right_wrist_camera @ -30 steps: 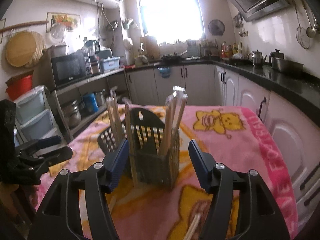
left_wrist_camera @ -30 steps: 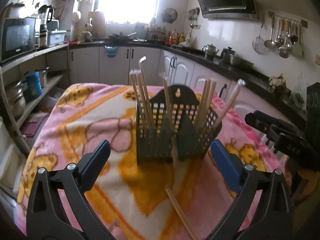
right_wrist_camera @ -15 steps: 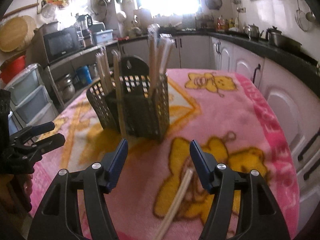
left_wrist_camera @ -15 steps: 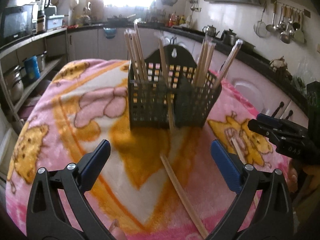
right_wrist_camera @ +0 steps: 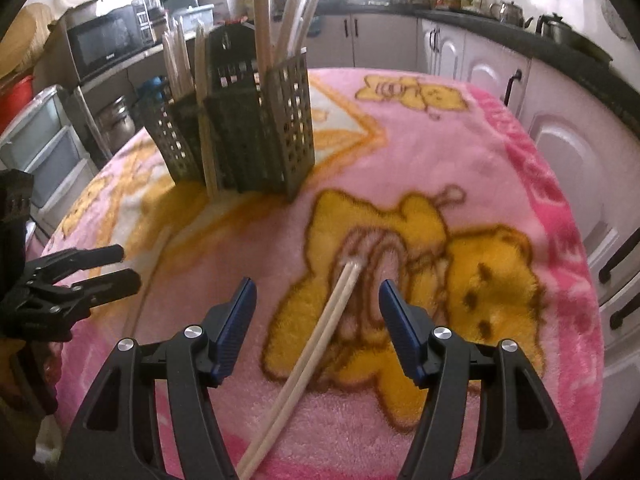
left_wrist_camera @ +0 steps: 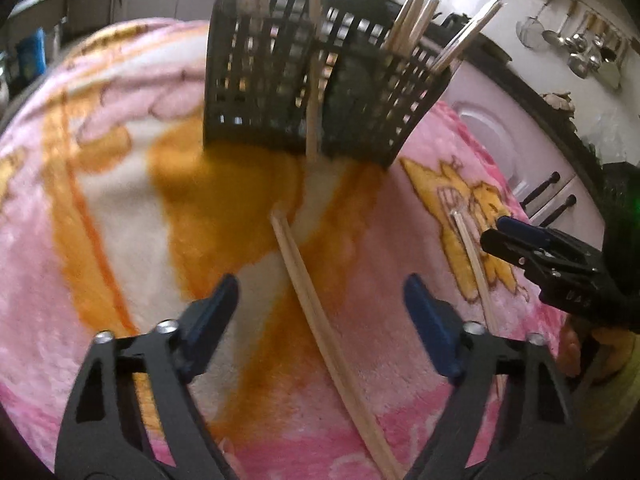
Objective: Organize utensils
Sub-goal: 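Withdraw both tools from the caddy toward the last loose chopsticks, then close the left tool on a chopstick while the right tool grasps another chopstick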
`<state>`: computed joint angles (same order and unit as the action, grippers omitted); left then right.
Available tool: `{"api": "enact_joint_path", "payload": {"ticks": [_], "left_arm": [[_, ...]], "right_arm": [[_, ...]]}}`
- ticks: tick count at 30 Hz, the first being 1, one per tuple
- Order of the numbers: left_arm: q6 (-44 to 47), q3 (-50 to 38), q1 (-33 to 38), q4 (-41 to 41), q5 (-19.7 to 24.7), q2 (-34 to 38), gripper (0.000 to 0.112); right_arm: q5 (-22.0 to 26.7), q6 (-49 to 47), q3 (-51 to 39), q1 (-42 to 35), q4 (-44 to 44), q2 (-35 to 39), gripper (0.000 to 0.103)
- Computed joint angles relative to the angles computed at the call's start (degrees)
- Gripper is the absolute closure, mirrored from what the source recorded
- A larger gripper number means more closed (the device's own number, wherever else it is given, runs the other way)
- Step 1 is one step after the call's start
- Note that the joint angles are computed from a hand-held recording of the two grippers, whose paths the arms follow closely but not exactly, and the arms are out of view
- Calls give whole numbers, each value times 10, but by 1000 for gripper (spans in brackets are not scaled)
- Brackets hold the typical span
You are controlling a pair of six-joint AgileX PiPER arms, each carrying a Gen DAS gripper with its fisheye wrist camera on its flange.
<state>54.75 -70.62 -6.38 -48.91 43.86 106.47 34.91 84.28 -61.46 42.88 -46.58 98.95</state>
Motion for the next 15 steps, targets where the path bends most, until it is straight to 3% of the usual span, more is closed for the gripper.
{"api": "enact_joint_path", "payload": {"ticks": [5,11,15], "left_arm": [[-47,-33,0,27,21,26,60],[-142,-126,-4,89,81,74,75],[-193,-189,-17,131,116,107,78]], "right_arm": [[-7,-121,-37,-41,109,32,52],[-10,-253,-74,-98,255,61,67],[-21,-318,-85,-126,330,66,88]]}}
